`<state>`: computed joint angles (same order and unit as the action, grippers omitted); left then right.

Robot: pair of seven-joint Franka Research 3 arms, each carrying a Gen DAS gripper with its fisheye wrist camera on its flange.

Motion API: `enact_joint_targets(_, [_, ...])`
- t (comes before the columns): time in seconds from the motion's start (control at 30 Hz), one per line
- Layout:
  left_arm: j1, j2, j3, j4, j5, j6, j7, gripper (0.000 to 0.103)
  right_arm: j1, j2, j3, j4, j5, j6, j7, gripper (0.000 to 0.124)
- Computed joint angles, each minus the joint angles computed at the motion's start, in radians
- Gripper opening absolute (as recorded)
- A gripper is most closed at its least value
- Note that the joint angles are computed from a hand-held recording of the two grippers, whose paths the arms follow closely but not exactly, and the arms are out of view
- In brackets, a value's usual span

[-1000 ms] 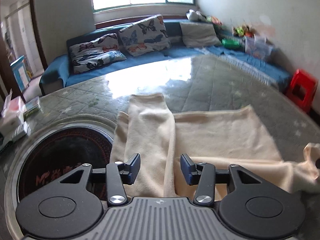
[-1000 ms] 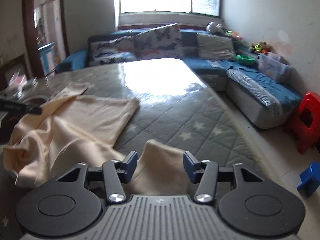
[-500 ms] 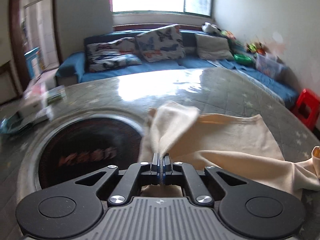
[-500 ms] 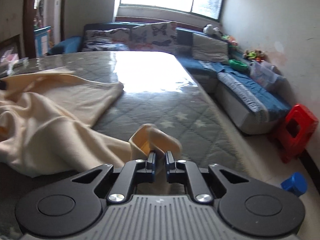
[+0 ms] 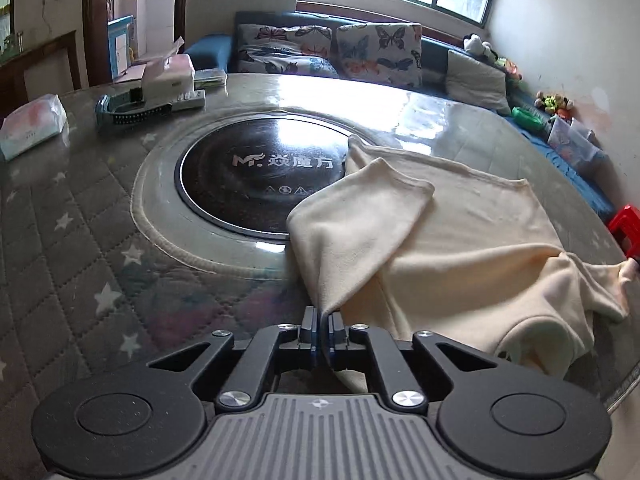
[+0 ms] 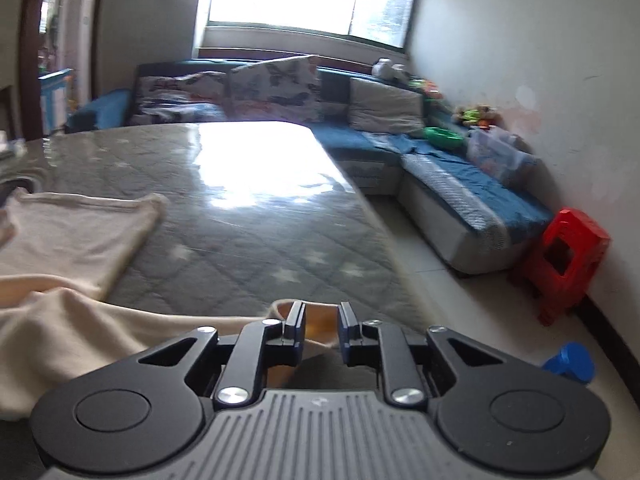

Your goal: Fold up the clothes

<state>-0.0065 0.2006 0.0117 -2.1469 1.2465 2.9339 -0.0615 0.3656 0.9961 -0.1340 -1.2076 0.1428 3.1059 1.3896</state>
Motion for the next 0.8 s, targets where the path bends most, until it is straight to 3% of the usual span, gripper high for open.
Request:
enact_joint_targets(0.03, [-0.004, -0.001, 0.0, 0.008, 0.008, -0.01, 0.004, 0.011, -0.028, -0.004, 0.043, -0.001, -0.052, 0.001, 0.017, 0.028])
enact_joint_targets(0.13, [-0.018, 0.011, 0.002, 0.055, 0.082, -0.031, -0.016, 0.022, -0.082, 0.004, 0.192, 0.034, -0.017, -0.02, -0.154, 0.032])
enact_joint_targets(0.17, [-0.022, 0.02, -0.002, 0.077, 0.094, -0.044, -0.005, 0.024, -0.09, 0.009, 0.219, 0.043, -0.013, -0.028, -0.185, 0.034])
enact_joint_targets(0.23, [-0.023, 0.05, -0.008, 0.129, 0.103, -0.047, 0.041, 0.042, -0.102, 0.019, 0.269, 0.061, -0.001, -0.046, -0.249, 0.039])
enact_joint_targets(0.3, [-0.022, 0.098, -0.009, 0.191, 0.099, -0.018, 0.105, 0.045, -0.114, 0.047, 0.327, 0.105, 0.008, -0.094, -0.323, 0.04])
enact_joint_targets(0.37, [-0.029, 0.159, -0.009, 0.26, 0.055, -0.016, 0.196, 0.045, -0.107, 0.066, 0.345, 0.135, 0.024, -0.136, -0.365, 0.042])
enact_joint_targets(0.47, [-0.039, 0.26, -0.001, 0.365, -0.035, -0.024, 0.323, 0.044, -0.078, 0.09, 0.319, 0.178, 0.046, -0.175, -0.388, 0.043])
enact_joint_targets(0.67, [0.017, 0.414, -0.059, 0.515, -0.275, -0.002, 0.626, 0.041, -0.062, 0.112, 0.295, 0.224, 0.103, -0.213, -0.401, 0.047])
enact_joint_targets(0.77, [-0.004, 0.449, -0.032, 0.546, -0.315, 0.019, 0.672, 0.028, -0.056, 0.118, 0.284, 0.232, 0.117, -0.22, -0.398, 0.049])
enact_joint_targets(0.8, [-0.03, 0.451, 0.001, 0.549, -0.307, 0.029, 0.656, 0.01, -0.054, 0.121, 0.281, 0.238, 0.119, -0.224, -0.396, 0.049])
